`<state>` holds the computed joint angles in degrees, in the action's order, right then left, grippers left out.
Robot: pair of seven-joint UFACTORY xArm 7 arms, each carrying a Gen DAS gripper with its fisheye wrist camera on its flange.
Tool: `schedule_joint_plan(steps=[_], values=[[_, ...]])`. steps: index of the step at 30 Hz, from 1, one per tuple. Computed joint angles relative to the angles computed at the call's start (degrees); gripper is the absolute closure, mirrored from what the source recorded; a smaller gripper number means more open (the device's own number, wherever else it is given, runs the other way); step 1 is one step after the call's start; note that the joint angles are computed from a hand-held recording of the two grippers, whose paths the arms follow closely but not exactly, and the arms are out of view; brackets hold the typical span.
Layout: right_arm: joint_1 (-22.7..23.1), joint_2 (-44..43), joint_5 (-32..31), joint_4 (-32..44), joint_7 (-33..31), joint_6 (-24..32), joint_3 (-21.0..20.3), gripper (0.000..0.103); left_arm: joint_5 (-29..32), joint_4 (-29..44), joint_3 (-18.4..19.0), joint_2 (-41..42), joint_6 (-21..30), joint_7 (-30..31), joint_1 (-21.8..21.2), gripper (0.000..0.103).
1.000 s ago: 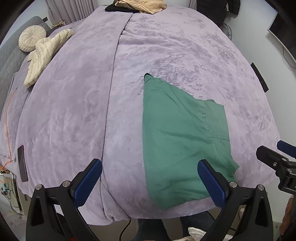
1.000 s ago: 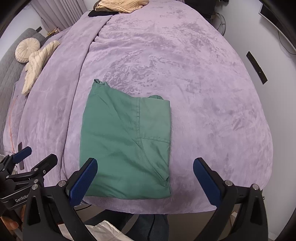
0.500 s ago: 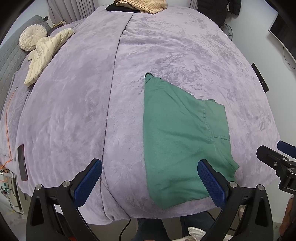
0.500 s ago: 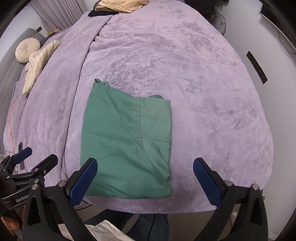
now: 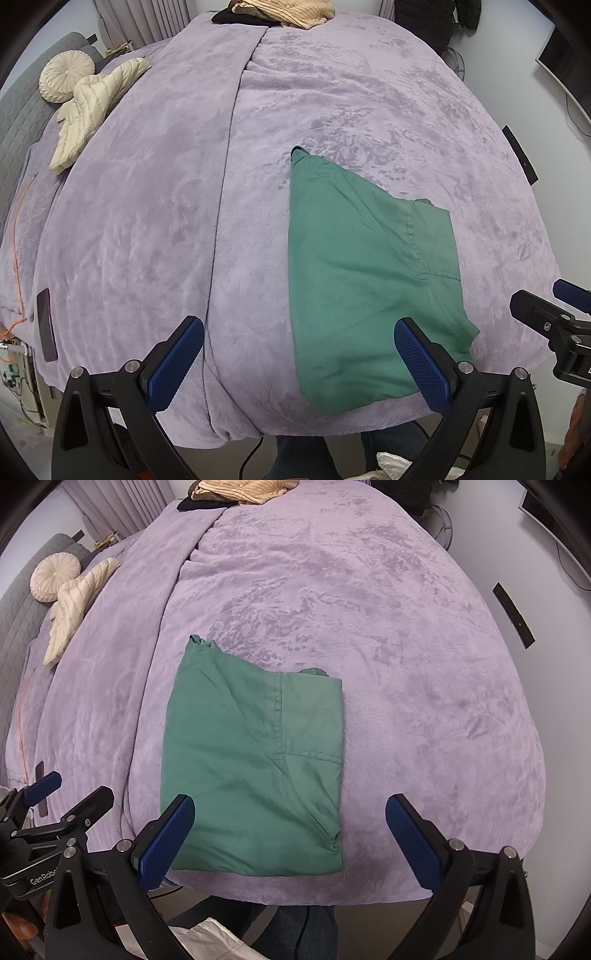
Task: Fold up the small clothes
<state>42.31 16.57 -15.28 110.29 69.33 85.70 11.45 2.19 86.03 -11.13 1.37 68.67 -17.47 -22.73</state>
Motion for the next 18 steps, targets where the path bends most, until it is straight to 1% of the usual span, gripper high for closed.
schedule_joint_plan(steps=[18], values=[[0.0, 0.5, 0.1, 0.7, -0.3, 0.3, -0.2, 0.000, 0.2, 0.2, 0.0, 0.1, 0.2, -0.7, -0.2, 0.000]])
